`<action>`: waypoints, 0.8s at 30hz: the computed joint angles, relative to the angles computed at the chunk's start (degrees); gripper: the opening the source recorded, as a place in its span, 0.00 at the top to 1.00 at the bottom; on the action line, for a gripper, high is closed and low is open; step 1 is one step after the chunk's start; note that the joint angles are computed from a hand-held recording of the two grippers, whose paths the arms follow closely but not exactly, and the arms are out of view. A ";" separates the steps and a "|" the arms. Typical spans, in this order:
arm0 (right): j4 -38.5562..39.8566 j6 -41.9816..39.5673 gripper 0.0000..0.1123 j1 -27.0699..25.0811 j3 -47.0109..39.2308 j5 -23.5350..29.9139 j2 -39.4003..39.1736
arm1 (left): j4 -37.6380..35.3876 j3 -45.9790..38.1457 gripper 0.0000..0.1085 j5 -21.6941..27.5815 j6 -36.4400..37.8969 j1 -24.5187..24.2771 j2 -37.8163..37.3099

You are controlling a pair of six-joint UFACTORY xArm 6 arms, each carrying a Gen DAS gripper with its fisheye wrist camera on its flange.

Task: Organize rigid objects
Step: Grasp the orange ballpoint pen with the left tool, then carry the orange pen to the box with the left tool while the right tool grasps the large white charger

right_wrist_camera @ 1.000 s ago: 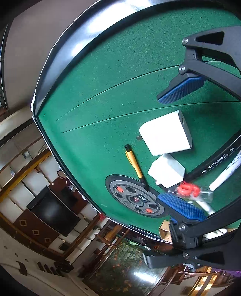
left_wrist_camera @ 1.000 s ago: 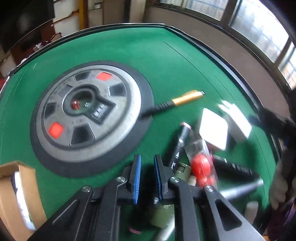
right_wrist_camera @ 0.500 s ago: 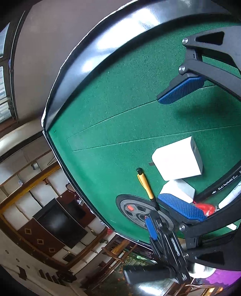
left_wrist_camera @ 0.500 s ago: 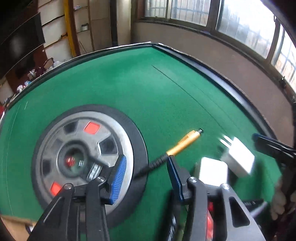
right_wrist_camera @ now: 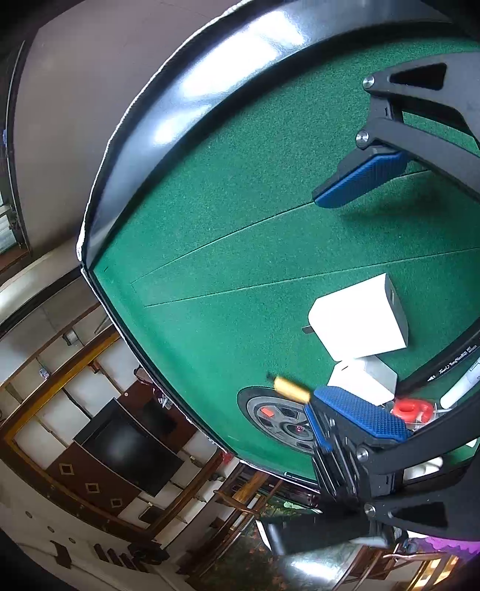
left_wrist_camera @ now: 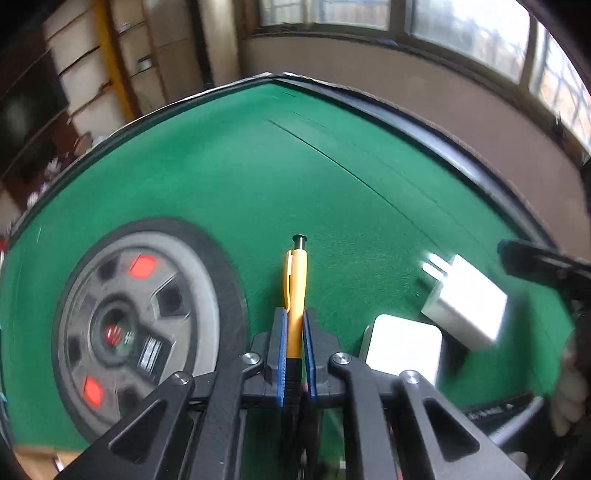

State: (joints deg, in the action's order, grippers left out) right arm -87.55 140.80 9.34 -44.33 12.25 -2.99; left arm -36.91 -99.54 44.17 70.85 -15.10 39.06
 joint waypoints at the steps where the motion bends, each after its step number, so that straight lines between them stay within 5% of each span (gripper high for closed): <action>1: 1.16 -1.35 0.13 0.19 0.01 0.47 0.06 | -1.81 -0.26 0.94 2.45 -0.32 1.59 -0.75; 10: 2.54 -2.33 0.13 -0.15 0.78 1.40 0.25 | -19.95 16.64 0.93 12.13 7.34 17.99 -19.78; 17: 17.64 -18.65 0.13 5.39 2.74 8.96 -3.54 | -28.88 26.27 0.93 23.44 10.72 33.53 -28.44; 24: 33.16 -38.58 0.13 11.59 -0.90 16.13 -3.37 | -30.07 24.54 0.93 28.74 11.02 41.02 -26.95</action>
State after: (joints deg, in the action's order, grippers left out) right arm -54.40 102.22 20.93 -45.24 28.38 -6.36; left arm -66.99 -74.99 72.92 81.87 25.92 12.11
